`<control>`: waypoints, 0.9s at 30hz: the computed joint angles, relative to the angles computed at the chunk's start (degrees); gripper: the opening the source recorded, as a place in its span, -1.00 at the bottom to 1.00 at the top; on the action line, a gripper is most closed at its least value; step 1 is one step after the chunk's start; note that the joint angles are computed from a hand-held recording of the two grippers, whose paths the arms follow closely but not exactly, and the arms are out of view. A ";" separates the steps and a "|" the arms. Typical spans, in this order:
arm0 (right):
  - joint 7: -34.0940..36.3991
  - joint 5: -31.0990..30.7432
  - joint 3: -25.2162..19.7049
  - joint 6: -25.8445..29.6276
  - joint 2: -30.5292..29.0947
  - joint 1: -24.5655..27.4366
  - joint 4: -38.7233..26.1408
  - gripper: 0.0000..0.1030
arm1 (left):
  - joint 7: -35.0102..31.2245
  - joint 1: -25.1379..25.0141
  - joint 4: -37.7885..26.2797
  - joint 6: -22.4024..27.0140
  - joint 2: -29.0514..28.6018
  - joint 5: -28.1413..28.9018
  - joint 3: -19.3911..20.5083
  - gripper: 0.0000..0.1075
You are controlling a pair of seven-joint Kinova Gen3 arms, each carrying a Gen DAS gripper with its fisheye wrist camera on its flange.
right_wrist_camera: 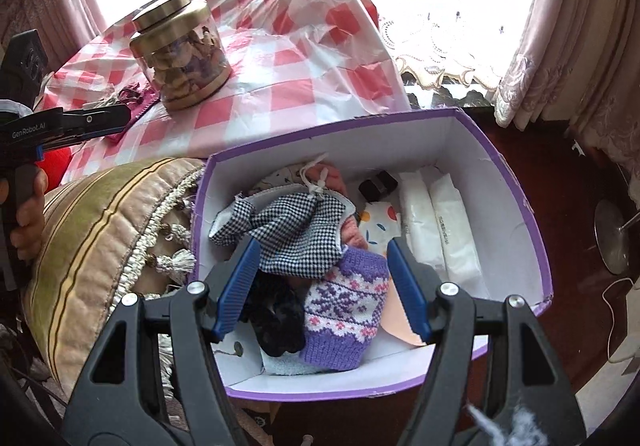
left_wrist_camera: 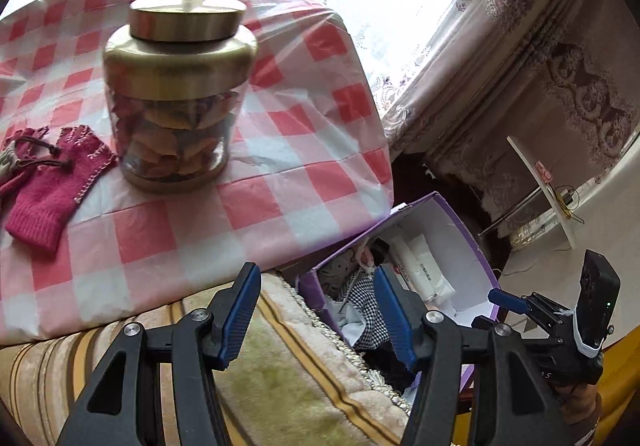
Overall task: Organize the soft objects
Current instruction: 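Open both grippers over the box and move them back to the table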
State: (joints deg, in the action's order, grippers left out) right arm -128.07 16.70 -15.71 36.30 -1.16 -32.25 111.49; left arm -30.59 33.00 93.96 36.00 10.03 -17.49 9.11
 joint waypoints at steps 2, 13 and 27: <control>0.44 0.46 -0.55 0.35 0.96 -0.77 -1.67 0.35 | 2.50 0.12 2.40 -0.52 -1.94 -1.55 -0.91 0.11; 4.32 2.95 -0.37 2.92 6.97 -7.17 -12.02 0.35 | 18.28 -7.70 15.58 0.30 -13.27 -10.56 1.85 0.11; 20.92 -0.58 0.77 8.21 20.66 -16.96 -34.52 0.36 | 25.04 -16.70 18.42 16.64 -17.58 -19.95 6.84 0.11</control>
